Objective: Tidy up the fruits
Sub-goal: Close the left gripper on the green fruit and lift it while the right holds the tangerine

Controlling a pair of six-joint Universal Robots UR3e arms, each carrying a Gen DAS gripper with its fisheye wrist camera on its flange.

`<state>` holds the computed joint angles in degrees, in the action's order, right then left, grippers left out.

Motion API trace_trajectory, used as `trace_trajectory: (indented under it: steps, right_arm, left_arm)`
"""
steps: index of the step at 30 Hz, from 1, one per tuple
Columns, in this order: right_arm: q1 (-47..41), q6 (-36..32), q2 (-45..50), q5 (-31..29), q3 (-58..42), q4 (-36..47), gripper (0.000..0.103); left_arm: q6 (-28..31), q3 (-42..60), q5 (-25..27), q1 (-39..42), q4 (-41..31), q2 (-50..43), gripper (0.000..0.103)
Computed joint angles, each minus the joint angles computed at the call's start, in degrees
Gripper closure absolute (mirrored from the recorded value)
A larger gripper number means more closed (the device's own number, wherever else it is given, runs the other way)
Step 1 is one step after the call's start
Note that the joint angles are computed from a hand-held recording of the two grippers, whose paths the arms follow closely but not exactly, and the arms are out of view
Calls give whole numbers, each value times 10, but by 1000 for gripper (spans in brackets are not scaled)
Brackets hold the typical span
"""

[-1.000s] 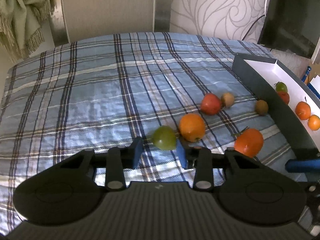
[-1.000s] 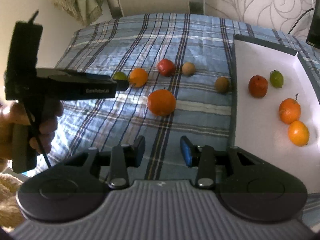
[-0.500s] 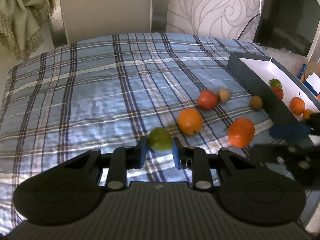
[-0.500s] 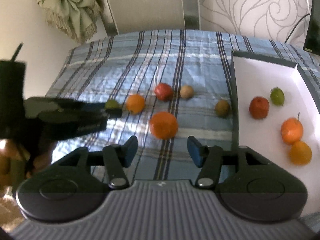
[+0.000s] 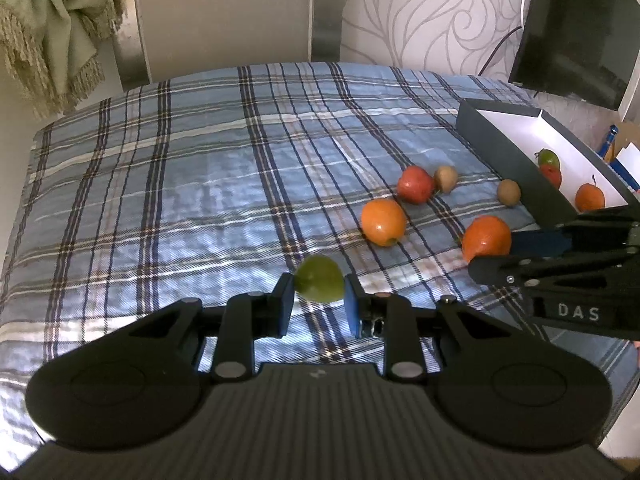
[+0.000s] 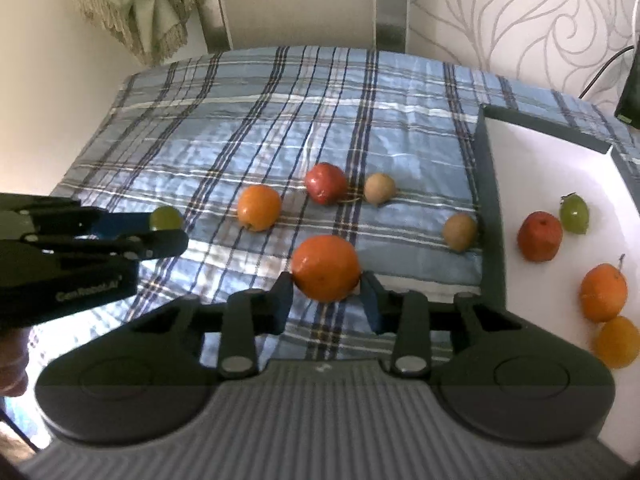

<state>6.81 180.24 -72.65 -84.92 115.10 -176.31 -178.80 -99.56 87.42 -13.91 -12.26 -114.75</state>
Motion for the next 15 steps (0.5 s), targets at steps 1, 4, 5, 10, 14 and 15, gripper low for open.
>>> trace_trajectory:
  steps: [1,4,5,10,14,15]
  right_arm:
    - [-2,-1,-7,0,9,-4,64]
    - [-12,-1,-39,7,35,3,64]
    - [-17,-1,-57,12,46,9,64]
    - [-35,-15,-153,32,114,23,64]
    - [-46,-25,-207,47,152,32,64]
    - [-49,-26,-218,50,161,32,64]
  left_arm:
    - [0,1,1,-2,1,0,72]
    - [-2,7,3,-10,1,-3,72]
    - [-3,9,4,-13,1,-4,72]
    - [-11,23,10,-24,-2,-10,72]
    - [-13,38,19,-35,-11,-17,72]
    - [-12,42,21,-37,-15,-18,72]
